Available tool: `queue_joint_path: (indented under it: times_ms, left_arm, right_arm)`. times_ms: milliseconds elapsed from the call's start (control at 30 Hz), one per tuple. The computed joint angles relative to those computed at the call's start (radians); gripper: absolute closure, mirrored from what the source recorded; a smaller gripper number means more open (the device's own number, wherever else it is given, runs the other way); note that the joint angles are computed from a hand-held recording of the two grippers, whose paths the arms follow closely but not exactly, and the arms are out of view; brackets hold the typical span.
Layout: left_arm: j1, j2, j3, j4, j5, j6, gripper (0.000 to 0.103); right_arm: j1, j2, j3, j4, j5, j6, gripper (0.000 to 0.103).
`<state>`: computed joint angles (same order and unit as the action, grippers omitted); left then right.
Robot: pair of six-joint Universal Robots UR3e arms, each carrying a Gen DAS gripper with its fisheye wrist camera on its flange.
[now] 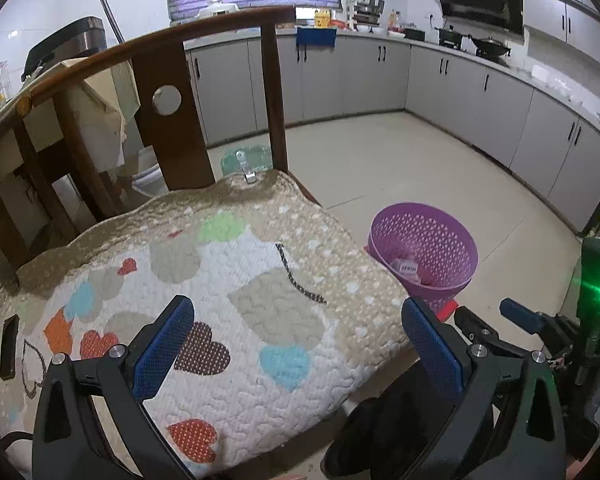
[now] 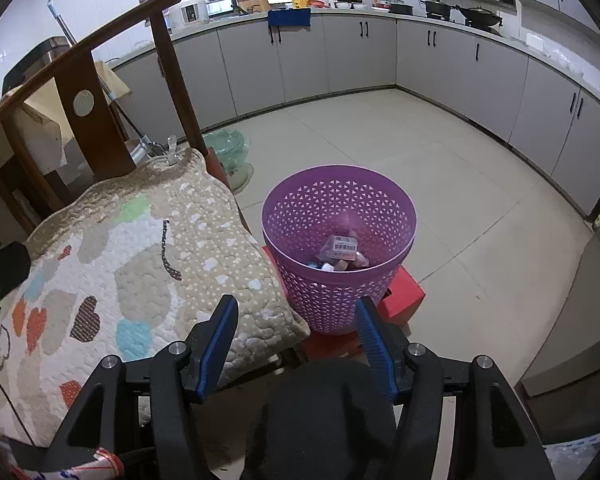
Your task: Collect trash
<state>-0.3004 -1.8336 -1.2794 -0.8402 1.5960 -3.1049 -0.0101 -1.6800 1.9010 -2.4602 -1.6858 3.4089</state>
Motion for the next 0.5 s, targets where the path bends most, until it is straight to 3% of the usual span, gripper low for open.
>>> queue_joint_path:
  times_ms: [500]
  left_arm:
    - [-0.013,-0.038,0.039,-0.09,0.022,0.016,0.0]
  right_arm:
    - [-0.005,0.001,0.004,0.021,-0.001,0.0,0.036]
